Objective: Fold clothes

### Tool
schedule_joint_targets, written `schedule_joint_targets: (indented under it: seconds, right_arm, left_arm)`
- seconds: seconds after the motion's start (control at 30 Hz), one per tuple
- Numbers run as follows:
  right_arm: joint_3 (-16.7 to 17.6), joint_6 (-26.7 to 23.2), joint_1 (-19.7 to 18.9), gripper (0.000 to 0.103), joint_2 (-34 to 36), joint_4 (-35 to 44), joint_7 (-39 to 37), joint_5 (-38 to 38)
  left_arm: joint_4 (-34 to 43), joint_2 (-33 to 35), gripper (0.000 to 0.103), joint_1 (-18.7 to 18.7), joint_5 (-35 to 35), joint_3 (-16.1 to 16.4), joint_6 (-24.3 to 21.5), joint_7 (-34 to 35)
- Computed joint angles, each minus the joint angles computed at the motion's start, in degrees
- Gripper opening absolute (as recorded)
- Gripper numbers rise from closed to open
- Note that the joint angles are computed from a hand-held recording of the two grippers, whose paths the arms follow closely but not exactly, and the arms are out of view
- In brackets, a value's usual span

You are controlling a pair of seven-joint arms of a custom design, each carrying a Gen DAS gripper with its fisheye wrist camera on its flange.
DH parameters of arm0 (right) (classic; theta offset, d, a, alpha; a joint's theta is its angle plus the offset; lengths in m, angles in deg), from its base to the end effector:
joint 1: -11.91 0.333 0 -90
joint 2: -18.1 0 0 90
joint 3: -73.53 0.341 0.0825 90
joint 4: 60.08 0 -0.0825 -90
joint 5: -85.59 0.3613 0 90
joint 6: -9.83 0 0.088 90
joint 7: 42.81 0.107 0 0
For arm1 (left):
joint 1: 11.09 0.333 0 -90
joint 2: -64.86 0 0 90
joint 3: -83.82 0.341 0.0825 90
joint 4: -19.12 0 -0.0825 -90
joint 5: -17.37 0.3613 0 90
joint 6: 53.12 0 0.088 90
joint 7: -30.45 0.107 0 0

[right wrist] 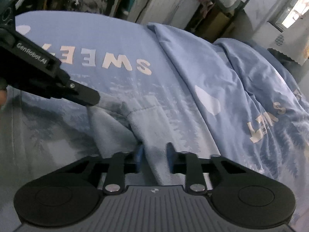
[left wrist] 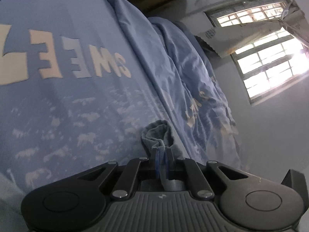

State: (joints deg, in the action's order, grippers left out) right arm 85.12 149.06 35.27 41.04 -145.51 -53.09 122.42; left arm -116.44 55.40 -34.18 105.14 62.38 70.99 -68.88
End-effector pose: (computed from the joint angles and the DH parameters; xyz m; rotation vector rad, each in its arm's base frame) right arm 0.5936 0.3841 0.5379 -2.3530 -0.4406 -0.4726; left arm 0.3616 -0.3077 0.4540 -2.2491 0.0852 -1.5234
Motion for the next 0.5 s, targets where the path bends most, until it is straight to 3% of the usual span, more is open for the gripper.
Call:
schedule_joint_targets:
  seconds: [0.03,0.2,0.3,0.37,0.5]
  right_arm:
    - [0.4,1.3,-0.1,0.003,0.1,-0.3,-1.8,0.5]
    - [1.8,10.2,0.6,0.002,2.7,2.3,-5.5,3.7]
    - [0.5,12.2,3.1,0.002,7.5,9.9,1.0,0.8]
    - [0.6,16.1,4.7,0.002,10.8,13.8,3.2,-0.8]
    - [-3.9,13.4,9.1,0.002,19.7,26.3,17.8,-9.0]
  left_arm:
    - [0.1,0.4,0.003,-0.1,-0.2,-0.2,-0.8,-0.7]
    - [1.2,2.7,0.003,-1.1,-1.5,-0.8,-5.0,-1.1]
    - [1.7,3.2,0.003,-1.6,-2.8,-0.4,-5.6,1.6]
    - [2.4,3.7,0.003,-1.9,-4.0,-0.3,-6.2,3.7]
    - [3.0,4.0,0.004,-2.1,-6.2,0.3,-5.6,7.5]
